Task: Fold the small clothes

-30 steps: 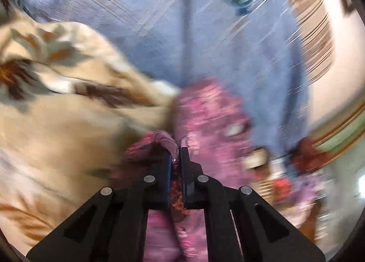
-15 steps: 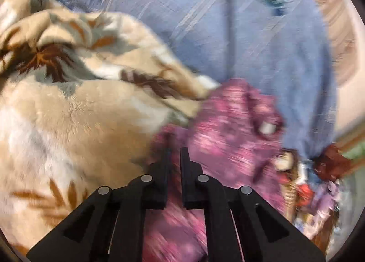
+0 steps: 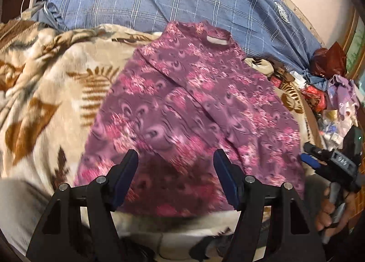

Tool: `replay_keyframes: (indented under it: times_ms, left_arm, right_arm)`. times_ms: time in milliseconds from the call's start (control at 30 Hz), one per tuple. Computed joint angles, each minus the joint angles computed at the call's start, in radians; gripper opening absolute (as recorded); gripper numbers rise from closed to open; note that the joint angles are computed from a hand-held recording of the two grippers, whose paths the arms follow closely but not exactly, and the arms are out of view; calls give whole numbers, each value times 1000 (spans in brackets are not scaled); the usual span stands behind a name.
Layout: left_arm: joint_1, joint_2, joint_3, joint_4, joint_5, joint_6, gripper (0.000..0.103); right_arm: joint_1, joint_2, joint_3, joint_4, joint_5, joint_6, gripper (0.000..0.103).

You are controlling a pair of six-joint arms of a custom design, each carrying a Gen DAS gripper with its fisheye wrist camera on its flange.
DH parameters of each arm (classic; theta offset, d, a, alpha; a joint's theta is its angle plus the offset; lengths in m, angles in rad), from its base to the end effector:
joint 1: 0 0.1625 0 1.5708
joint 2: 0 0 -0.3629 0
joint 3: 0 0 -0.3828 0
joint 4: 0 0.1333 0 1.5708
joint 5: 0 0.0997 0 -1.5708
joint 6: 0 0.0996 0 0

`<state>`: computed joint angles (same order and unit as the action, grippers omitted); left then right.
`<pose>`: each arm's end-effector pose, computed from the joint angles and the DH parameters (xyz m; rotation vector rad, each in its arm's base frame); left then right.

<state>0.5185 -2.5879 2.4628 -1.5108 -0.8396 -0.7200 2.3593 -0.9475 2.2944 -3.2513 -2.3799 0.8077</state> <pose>-0.0534 -0.2605 0.3336 0.3989 2.5753 -0.8264 0.3365 -0.2481 0.0516 -0.2114 -2.5856 1.0974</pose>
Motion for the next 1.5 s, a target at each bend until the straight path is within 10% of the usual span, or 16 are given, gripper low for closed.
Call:
replay_keyframes:
  times_ms: [233, 467, 1000, 1333, 1500]
  left_arm:
    - [-124, -15, -41, 156, -13, -143, 68]
    - [-92, 25, -53, 29, -59, -98, 68]
    - [280, 598, -263, -617, -116, 423, 68]
    - [547, 1117, -647, -762, -238, 585, 68]
    - [601, 1335, -857, -760, -188, 657, 68]
  right_arm:
    - [20, 14, -14, -61, 26, -56, 69]
    - [57, -7, -10, -74, 48, -40, 69]
    - [-81, -73, -199, 123, 177, -298, 66]
    - [-288, 47, -527, 391, 280, -447, 55]
    - [-350, 162, -735, 514, 307, -535, 57]
